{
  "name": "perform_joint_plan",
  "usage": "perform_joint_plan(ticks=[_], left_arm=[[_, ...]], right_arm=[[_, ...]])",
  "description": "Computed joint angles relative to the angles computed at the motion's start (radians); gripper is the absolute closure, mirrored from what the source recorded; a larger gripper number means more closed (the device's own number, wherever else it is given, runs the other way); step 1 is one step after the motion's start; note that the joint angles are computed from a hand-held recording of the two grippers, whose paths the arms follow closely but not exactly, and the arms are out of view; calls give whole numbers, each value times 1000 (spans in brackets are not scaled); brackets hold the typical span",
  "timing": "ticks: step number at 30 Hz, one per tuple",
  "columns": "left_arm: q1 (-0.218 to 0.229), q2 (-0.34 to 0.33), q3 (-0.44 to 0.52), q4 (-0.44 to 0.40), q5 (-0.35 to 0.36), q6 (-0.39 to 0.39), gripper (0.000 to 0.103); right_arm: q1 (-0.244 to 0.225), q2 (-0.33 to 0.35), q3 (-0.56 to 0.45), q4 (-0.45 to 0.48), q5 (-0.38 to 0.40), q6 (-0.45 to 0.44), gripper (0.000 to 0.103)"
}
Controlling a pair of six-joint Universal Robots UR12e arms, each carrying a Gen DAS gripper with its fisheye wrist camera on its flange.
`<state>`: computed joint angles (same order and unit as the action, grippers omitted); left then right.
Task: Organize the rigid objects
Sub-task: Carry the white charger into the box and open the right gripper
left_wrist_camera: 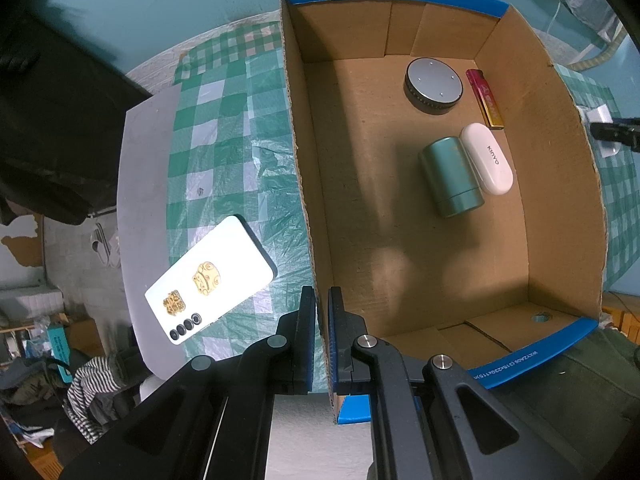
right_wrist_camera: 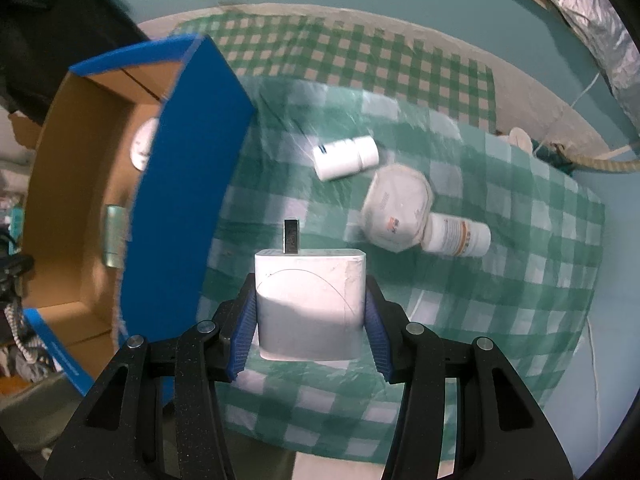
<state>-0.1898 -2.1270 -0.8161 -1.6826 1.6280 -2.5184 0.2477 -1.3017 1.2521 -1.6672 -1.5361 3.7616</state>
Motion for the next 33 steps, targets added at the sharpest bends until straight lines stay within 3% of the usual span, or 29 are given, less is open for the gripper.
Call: perform_joint_plan(ticks=[33], left_arm=[[-4, 0, -5, 4, 0, -4, 98]], right_arm=[[41, 188, -322, 32, 10, -202, 54]])
